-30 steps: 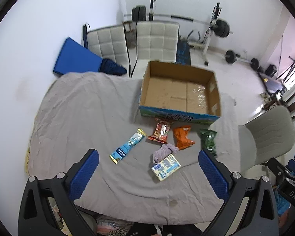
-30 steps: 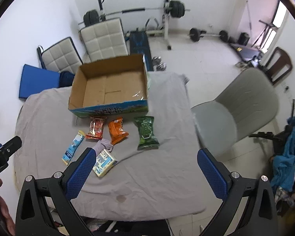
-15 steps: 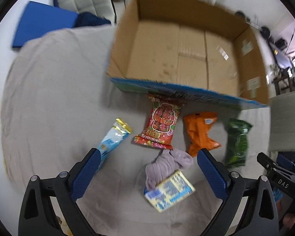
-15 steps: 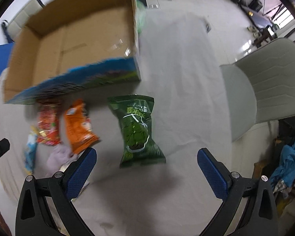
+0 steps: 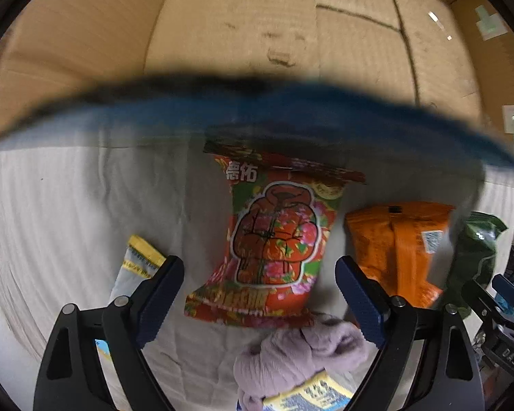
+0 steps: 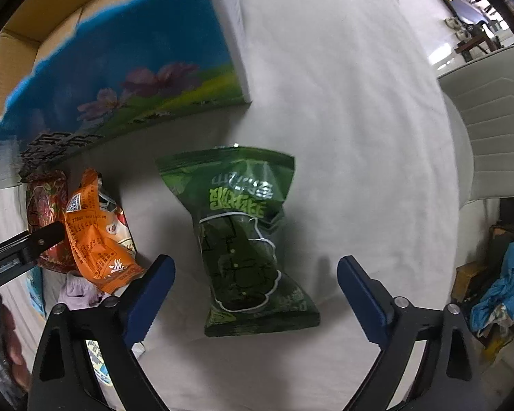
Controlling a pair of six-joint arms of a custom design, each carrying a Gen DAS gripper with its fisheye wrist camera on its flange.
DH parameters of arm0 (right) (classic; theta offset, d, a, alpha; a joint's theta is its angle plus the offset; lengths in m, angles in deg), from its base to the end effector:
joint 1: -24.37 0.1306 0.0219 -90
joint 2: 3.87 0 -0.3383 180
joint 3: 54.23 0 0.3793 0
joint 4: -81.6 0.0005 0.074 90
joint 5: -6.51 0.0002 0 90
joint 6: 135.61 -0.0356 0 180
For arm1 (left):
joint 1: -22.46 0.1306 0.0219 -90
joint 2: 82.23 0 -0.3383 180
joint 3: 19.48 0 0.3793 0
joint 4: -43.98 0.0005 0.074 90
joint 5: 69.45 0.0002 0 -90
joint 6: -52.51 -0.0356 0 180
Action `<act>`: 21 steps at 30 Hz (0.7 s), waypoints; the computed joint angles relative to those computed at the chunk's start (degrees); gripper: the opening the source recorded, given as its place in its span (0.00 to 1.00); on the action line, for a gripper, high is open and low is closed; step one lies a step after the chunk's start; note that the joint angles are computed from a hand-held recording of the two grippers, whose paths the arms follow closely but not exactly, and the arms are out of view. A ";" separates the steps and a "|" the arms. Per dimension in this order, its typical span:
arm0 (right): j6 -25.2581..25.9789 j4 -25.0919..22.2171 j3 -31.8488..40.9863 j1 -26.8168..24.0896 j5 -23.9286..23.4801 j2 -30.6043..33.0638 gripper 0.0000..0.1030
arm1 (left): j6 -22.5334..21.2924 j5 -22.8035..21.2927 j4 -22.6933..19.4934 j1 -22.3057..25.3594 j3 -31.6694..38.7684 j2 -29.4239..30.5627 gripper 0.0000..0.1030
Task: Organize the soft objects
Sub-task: 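Grasp the red-and-green snack bag with the left tool while the right grasps the green bag, then carry both bags into the cardboard box and open both tools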
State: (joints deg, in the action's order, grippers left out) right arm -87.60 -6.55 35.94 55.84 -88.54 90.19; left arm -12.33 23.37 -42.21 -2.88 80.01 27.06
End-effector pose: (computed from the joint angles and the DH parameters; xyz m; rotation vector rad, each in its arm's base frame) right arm 0.3570 0.2216 0.3329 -0.2829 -3.0463 -0.0756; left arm 0.4471 -0.2142 0.2764 -0.0009 -3.0261 -0.0002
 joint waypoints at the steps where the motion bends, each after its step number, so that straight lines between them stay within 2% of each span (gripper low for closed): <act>1: 0.02 0.42 -0.45 -0.13 -0.35 0.01 0.90 | 0.06 0.05 0.37 -0.04 -0.20 0.23 0.77; 2: 0.03 0.87 -0.84 -0.22 -0.88 0.14 0.88 | -0.08 0.35 0.65 0.01 -0.56 0.45 0.63; 3: 0.07 1.28 -1.22 -0.39 -1.52 0.37 0.85 | -0.21 0.76 1.19 0.15 -1.03 0.21 0.57; 5: 0.17 2.94 -2.48 -1.06 -2.63 1.03 0.80 | -0.43 0.89 1.84 0.09 -1.36 0.03 0.53; 7: -0.26 3.46 -2.64 -0.92 -3.79 2.10 0.66 | -0.57 0.42 1.88 -0.20 -1.76 -0.39 0.49; 8: -0.24 3.39 -2.87 -0.94 -3.93 2.46 0.55 | -0.42 -0.20 1.69 -0.55 -2.14 -0.87 0.48; 9: -0.24 3.95 -3.55 -1.08 -4.99 2.41 0.50 | -0.10 -0.59 2.08 -0.98 -2.89 -1.25 0.48; 13: -2.12 5.69 -5.54 0.43 -7.74 2.71 0.47 | 2.19 -0.99 2.60 -2.17 -7.31 -4.60 0.45; 16: -2.85 7.47 -6.86 1.10 -7.60 2.64 0.48 | 3.08 -0.38 3.74 -2.38 -10.64 -7.18 0.46; 21: -4.35 10.21 -7.71 1.95 -7.17 4.48 0.48 | 4.13 0.29 5.51 -2.50 -12.97 -6.58 0.48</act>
